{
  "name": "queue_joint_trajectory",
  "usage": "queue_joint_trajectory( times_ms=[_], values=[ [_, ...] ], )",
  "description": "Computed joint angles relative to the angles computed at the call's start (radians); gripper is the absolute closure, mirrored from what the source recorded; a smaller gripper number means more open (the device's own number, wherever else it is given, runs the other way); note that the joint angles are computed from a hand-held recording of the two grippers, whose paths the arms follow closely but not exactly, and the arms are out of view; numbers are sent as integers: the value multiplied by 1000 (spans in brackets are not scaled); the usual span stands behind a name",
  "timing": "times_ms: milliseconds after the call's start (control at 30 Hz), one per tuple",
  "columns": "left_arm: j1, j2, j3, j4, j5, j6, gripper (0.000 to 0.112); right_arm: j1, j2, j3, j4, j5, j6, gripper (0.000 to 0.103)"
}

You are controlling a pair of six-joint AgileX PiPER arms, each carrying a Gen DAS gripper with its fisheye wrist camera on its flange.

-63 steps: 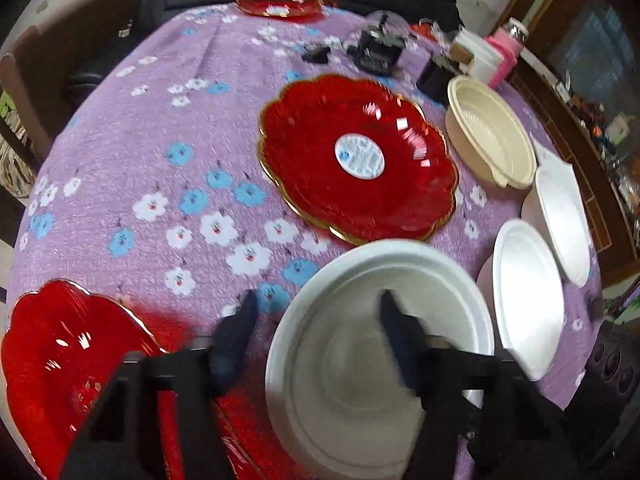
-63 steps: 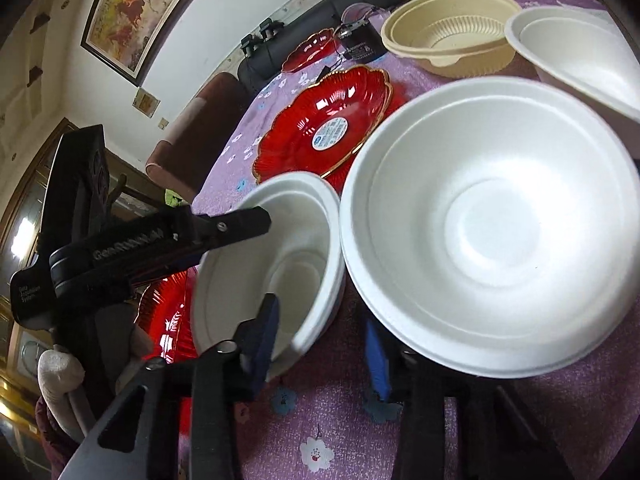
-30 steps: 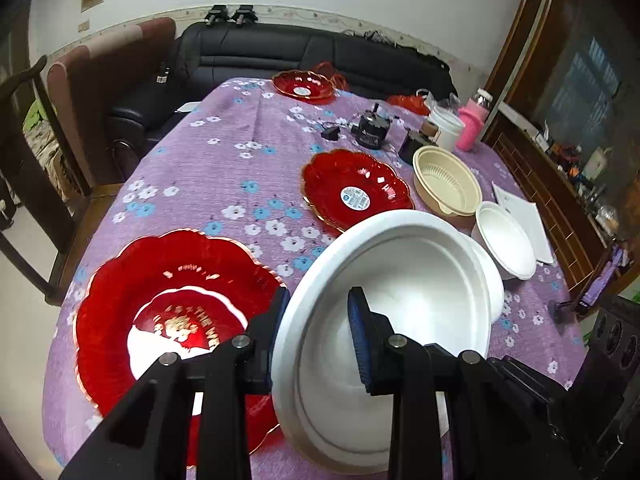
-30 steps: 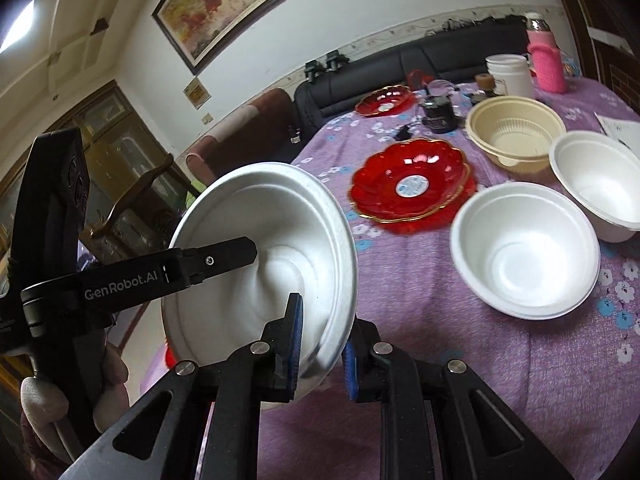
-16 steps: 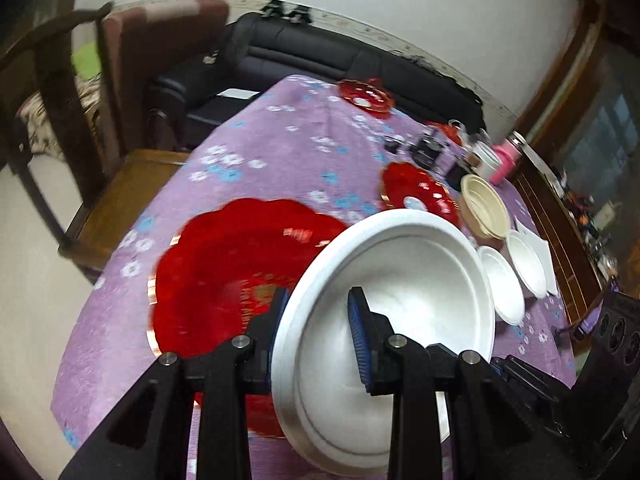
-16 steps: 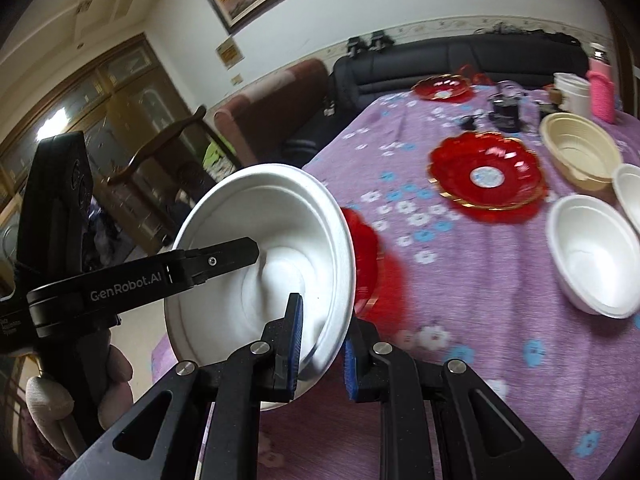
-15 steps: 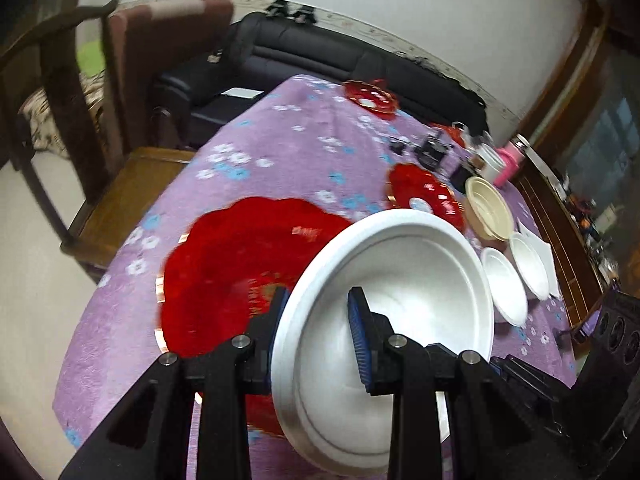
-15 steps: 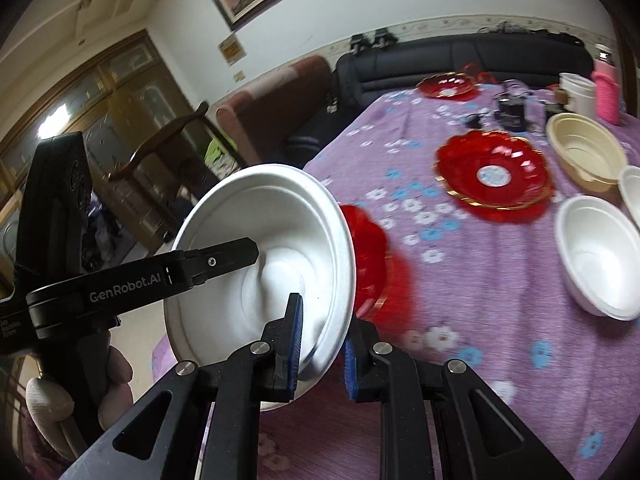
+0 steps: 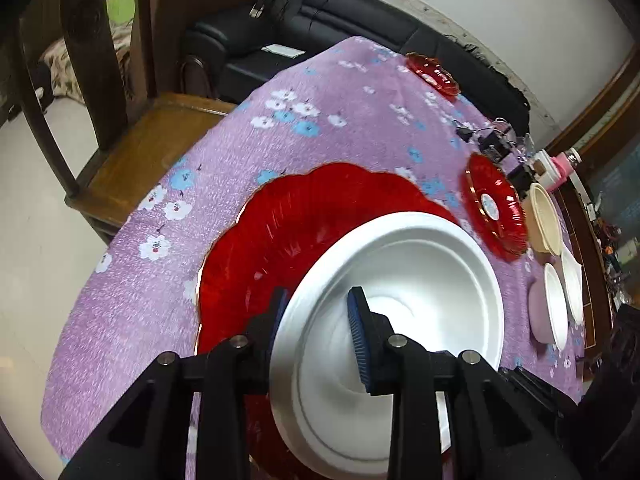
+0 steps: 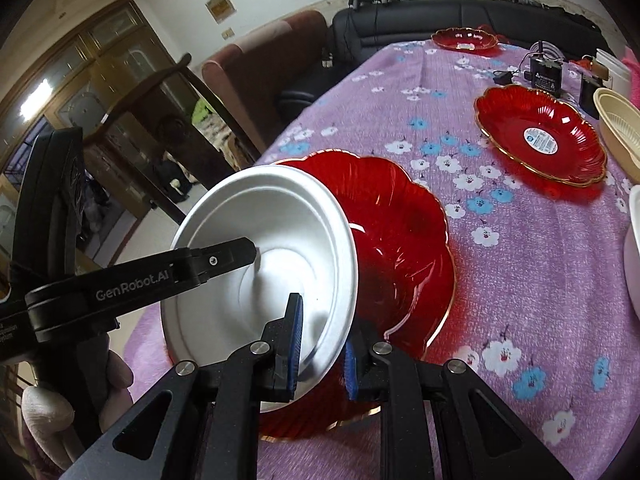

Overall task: Organize plates and bowls
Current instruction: 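Carry the white bowl over the red plate and lower it, then open the left tool to release the bowl onto the plate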

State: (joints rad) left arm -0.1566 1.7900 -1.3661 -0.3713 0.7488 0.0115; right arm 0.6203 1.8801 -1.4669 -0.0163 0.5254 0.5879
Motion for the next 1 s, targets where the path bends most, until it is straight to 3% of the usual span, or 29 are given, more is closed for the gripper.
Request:
queue_joint_trajectory(
  times_ms=[133,267,333,567,633,700,867,1000],
  values=[
    [-12,20,-28,48,-6,-33,80,-2,29,-28,-11,4,5,83],
    [-16,25,-33,58,-23,-40,61,5,31,-31,-88,8,84,83],
    [-16,25,-32,54,-31,-42,57,4,25,-19,-102,-3,100,80],
    [-4,-7,-4,25,-52,-42,57,20,-35,44,-260,-44,253,74],
    [-3,-29,13,39,-63,-57,57,20,-46,54,-267,-47,254,62],
    [-2,-53,33,58,-81,-78,56,21,-54,62,-266,-46,255,59],
    [-14,-148,104,156,-131,-172,56,34,-56,58,-266,-16,216,50],
    [-54,-238,153,306,-162,-301,54,69,-69,52,-371,48,264,45]
  ],
)
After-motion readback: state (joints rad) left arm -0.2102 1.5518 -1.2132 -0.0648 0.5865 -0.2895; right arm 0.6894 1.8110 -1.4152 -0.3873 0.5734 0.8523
